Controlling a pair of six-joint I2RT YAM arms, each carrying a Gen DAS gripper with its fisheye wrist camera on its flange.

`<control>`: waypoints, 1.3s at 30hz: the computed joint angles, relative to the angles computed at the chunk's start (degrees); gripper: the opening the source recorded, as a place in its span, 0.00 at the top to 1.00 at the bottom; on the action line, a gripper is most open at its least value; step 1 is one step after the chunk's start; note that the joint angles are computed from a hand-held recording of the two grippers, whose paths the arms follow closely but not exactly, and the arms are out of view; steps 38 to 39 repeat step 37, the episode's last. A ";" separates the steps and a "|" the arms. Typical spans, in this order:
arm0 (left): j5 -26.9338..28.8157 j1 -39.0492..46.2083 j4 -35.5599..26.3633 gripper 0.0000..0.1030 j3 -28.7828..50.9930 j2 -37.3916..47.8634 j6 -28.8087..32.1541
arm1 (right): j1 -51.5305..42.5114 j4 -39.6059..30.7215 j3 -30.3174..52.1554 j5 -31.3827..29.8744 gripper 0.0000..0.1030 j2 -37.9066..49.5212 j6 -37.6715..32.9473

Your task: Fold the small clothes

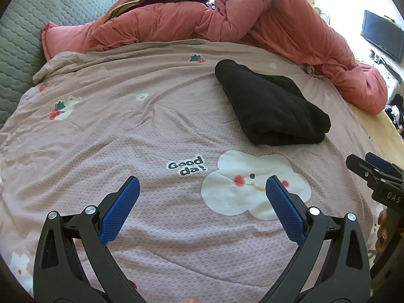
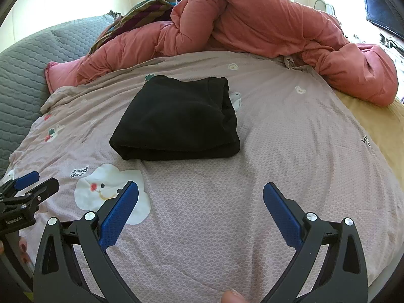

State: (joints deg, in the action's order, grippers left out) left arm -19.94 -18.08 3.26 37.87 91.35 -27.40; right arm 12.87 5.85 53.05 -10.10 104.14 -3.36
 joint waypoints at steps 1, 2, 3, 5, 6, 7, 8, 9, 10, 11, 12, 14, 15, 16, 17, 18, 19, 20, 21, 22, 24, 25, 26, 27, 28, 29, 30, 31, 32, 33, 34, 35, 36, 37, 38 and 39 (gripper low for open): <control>0.07 0.08 -0.02 0.09 0.00 -0.02 0.12 | -0.01 0.04 -0.06 0.09 0.04 -0.03 -0.02; 0.03 0.14 -0.16 0.09 0.08 0.03 0.18 | -0.11 0.05 -0.12 0.18 0.04 -0.08 0.03; 0.14 0.25 -0.25 0.09 0.12 0.01 0.25 | -0.12 0.00 -0.10 0.20 0.04 -0.10 0.11; 0.06 0.14 -0.33 0.09 0.28 0.10 0.14 | -0.17 -0.15 0.04 0.37 0.04 0.00 0.20; -0.01 0.07 -0.43 0.09 0.36 0.19 0.05 | -0.11 -0.27 0.20 0.55 0.04 0.09 0.24; 0.25 0.29 -0.49 0.09 0.33 0.14 0.13 | -0.13 -0.38 0.34 0.67 0.04 0.19 0.26; 0.31 0.23 -0.63 0.09 0.45 0.21 0.00 | -0.10 -0.46 0.50 0.86 0.04 0.31 0.41; 0.47 0.22 -0.69 0.09 0.60 0.34 -0.01 | -0.11 -0.56 0.61 0.94 0.04 0.40 0.46; 0.67 0.22 -0.75 0.09 0.73 0.41 0.09 | 0.00 -0.65 0.74 1.15 0.04 0.49 0.54; 0.71 0.17 -0.83 0.09 0.76 0.41 0.02 | 0.04 -0.71 0.87 1.38 0.04 0.57 0.50; 0.87 0.17 -0.84 0.09 0.85 0.45 0.08 | 0.09 -0.74 0.96 1.55 0.04 0.61 0.57; 1.12 0.11 -0.69 0.09 0.89 0.47 0.41 | 0.02 -0.66 1.05 1.76 0.04 0.72 0.71; 1.08 0.09 -0.81 0.09 0.99 0.52 0.48 | 0.03 -0.51 0.94 1.99 0.04 0.72 0.87; 1.33 0.12 -0.71 0.09 0.97 0.49 0.64 | -0.10 -0.55 1.02 2.33 0.04 0.78 0.98; 1.38 0.06 -0.62 0.09 0.95 0.48 0.75 | -0.11 -0.40 0.88 2.68 0.04 0.75 1.15; 1.30 -0.06 -0.75 0.09 1.01 0.49 0.72 | -0.25 -0.07 0.62 3.08 0.04 0.63 1.33; 1.40 -0.07 -0.93 0.09 1.11 0.49 0.67 | -0.49 0.17 0.43 3.45 0.04 0.54 1.48; 1.60 -0.03 -1.01 0.09 1.19 0.50 0.83 | -0.92 0.35 0.22 3.97 0.04 0.42 1.72; 1.50 -0.03 -0.98 0.09 1.25 0.59 0.86 | -1.38 0.70 -0.16 4.45 0.04 0.22 2.02; 1.44 0.00 -1.30 0.09 1.52 0.73 0.68 | -1.91 1.00 -0.45 4.92 0.04 0.06 2.32; 2.07 0.37 -1.32 0.09 1.39 0.42 0.40 | -3.65 1.63 -1.06 6.50 0.04 -0.27 3.07; 2.06 0.48 -1.22 0.09 1.19 0.13 0.21 | -4.63 1.94 -1.42 7.13 0.04 -0.51 3.49; 2.36 0.87 -0.80 0.09 0.72 -0.50 0.08 | -6.17 2.36 -1.97 8.09 0.04 -0.88 4.20; 2.86 1.39 -0.60 0.09 0.40 -1.04 -0.03 | -7.47 2.63 -2.38 8.84 0.04 -1.24 4.93; 3.17 1.97 -1.05 0.09 0.48 -1.33 -0.10 | -9.78 2.75 -2.70 9.60 0.04 -1.61 5.83; 3.59 3.11 -1.68 0.09 0.63 -1.70 -0.36 | -11.21 2.94 -3.12 10.34 0.04 -1.95 6.41; 4.73 5.10 -2.51 0.09 0.87 -2.10 -0.75 | -13.33 3.40 -3.51 11.48 0.04 -2.24 7.05; 5.76 6.50 -3.52 0.09 1.33 -2.14 -0.74 | -15.51 3.78 -3.76 12.52 0.04 -2.40 7.49; 8.41 10.31 -5.42 0.09 2.11 -2.50 -0.58 | -18.79 4.30 -3.94 13.95 0.04 -2.31 8.03; 10.17 13.24 -5.75 0.09 1.99 -3.23 -0.38 | -21.43 5.10 -4.27 15.11 0.04 -2.15 8.18; 11.39 15.78 -6.31 0.09 2.07 -3.69 -0.05 | -24.09 5.51 -4.17 16.64 0.04 -1.63 8.34; 12.93 19.91 -7.95 0.09 2.95 -3.72 0.96 | -27.96 4.57 -3.14 18.51 0.04 -0.46 8.98; 14.18 24.25 -9.26 0.09 3.75 -3.55 2.16 | -31.49 3.09 -1.74 18.66 0.04 0.88 9.58; 14.84 27.26 -9.99 0.09 4.30 -3.28 3.15 | -35.31 1.36 -0.08 18.84 0.04 2.52 10.28; 14.84 27.26 -9.99 0.09 4.30 -3.28 3.15 | -35.31 1.36 -0.08 18.84 0.04 2.52 10.28; 14.84 27.26 -9.99 0.09 4.30 -3.28 3.15 | -35.31 1.36 -0.08 18.84 0.04 2.52 10.28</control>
